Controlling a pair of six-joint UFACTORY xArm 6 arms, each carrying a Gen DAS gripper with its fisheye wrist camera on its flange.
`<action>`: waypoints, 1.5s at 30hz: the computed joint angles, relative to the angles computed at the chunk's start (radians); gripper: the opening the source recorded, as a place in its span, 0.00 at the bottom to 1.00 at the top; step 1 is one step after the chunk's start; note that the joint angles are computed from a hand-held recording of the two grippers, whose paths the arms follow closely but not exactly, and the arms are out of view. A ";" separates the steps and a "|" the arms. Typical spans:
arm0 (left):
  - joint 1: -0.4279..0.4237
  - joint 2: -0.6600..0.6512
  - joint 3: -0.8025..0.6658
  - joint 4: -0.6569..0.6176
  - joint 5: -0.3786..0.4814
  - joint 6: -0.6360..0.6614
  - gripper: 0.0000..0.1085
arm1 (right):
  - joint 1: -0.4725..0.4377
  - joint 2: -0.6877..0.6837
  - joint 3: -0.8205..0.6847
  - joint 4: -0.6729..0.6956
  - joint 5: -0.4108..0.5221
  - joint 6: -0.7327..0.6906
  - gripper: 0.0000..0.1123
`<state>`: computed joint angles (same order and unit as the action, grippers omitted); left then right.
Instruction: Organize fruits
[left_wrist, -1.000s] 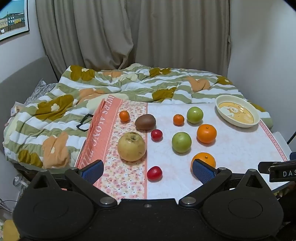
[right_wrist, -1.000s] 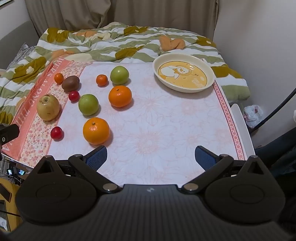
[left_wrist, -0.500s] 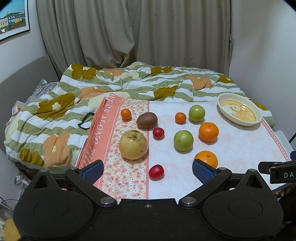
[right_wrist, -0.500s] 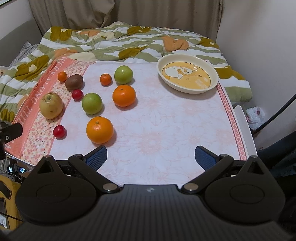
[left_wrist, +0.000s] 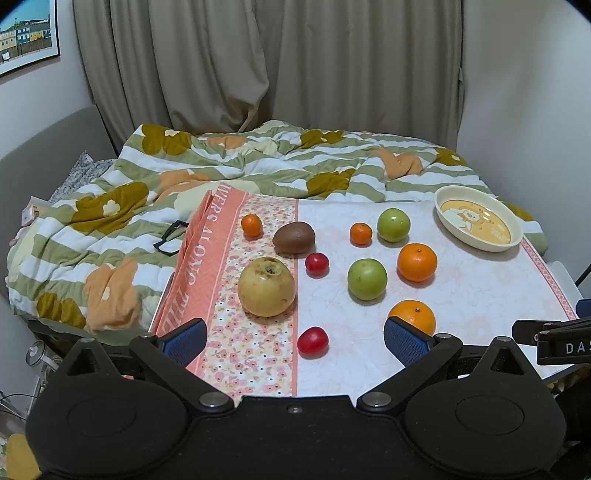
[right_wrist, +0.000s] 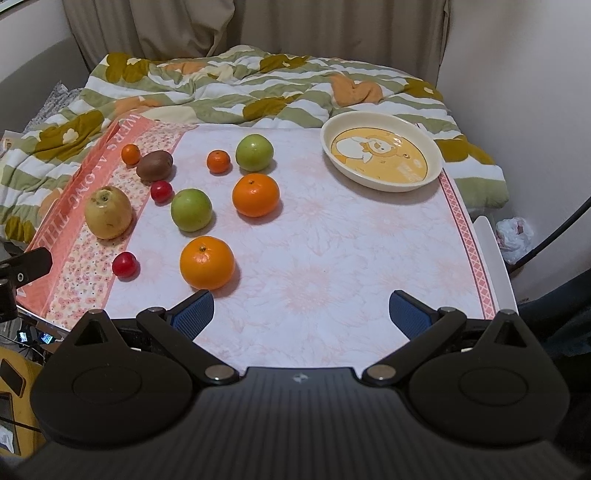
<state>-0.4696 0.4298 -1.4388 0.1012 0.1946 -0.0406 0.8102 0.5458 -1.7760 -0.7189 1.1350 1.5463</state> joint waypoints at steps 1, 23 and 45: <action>0.001 0.000 0.000 0.003 0.001 -0.002 0.95 | 0.000 0.000 0.000 0.000 -0.001 0.000 0.92; 0.009 -0.001 0.002 0.009 -0.003 -0.014 0.95 | 0.002 -0.012 0.027 0.003 -0.013 0.019 0.92; 0.007 -0.008 0.011 -0.026 -0.022 0.023 0.95 | 0.006 -0.019 0.027 -0.001 -0.003 0.024 0.92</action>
